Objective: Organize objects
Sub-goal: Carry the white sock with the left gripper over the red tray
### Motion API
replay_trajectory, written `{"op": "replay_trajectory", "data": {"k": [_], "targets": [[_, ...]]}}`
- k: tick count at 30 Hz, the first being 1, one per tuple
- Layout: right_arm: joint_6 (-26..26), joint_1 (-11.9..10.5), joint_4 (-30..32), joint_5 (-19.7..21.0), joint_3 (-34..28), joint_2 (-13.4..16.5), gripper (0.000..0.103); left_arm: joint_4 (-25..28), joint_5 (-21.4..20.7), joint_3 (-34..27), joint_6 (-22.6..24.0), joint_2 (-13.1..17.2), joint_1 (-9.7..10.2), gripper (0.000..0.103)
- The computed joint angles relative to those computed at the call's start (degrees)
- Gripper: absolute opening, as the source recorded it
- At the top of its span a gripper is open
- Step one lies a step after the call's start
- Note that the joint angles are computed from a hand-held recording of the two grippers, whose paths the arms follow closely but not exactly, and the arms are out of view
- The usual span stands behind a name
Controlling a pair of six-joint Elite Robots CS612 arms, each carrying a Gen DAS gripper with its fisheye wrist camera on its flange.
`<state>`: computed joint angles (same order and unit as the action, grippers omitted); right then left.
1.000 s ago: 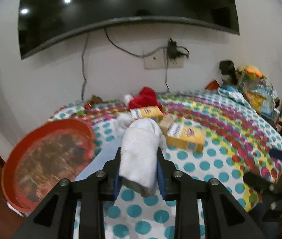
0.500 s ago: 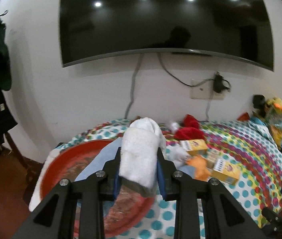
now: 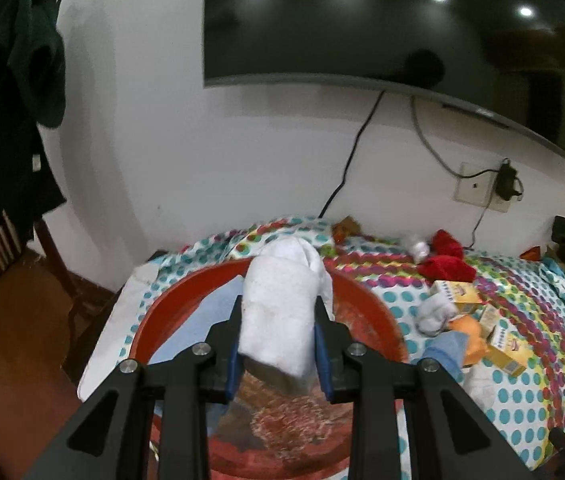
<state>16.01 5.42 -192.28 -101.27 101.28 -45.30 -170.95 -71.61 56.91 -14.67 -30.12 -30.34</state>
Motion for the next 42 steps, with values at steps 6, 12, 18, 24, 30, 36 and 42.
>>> {"op": "replay_trajectory", "data": {"k": [6,12,18,24,30,36,42], "targets": [[-0.3,0.0,1.3,0.3,-0.7,0.7,0.103,5.0,-4.4,-2.5,-3.9,1.6,1.92,0.029],[-0.8,0.1,2.4,1.1,-1.3,1.2,0.103,10.0,-4.3,-7.0,-5.5,4.3,2.89,0.029],[-0.6,-0.1,3.7,1.4,-2.0,1.8,0.103,14.1,-5.8,-11.5,-9.0,7.1,3.8,0.029],[0.3,-0.4,4.1,2.3,-2.2,1.9,0.103,5.1,-6.4,-7.1,2.6,5.3,0.18,0.029],[1.1,-0.6,3.5,1.6,-1.5,1.6,0.103,0.4,-12.5,-5.6,10.0,4.9,-3.92,0.029],[2.7,-1.1,1.9,0.1,-0.3,0.7,0.103,4.8,-14.3,-7.5,10.4,7.1,-6.37,0.029],[4.0,-1.7,1.2,0.7,0.3,0.1,0.103,5.0,-13.5,-5.5,11.0,7.2,-7.67,0.03]]}}
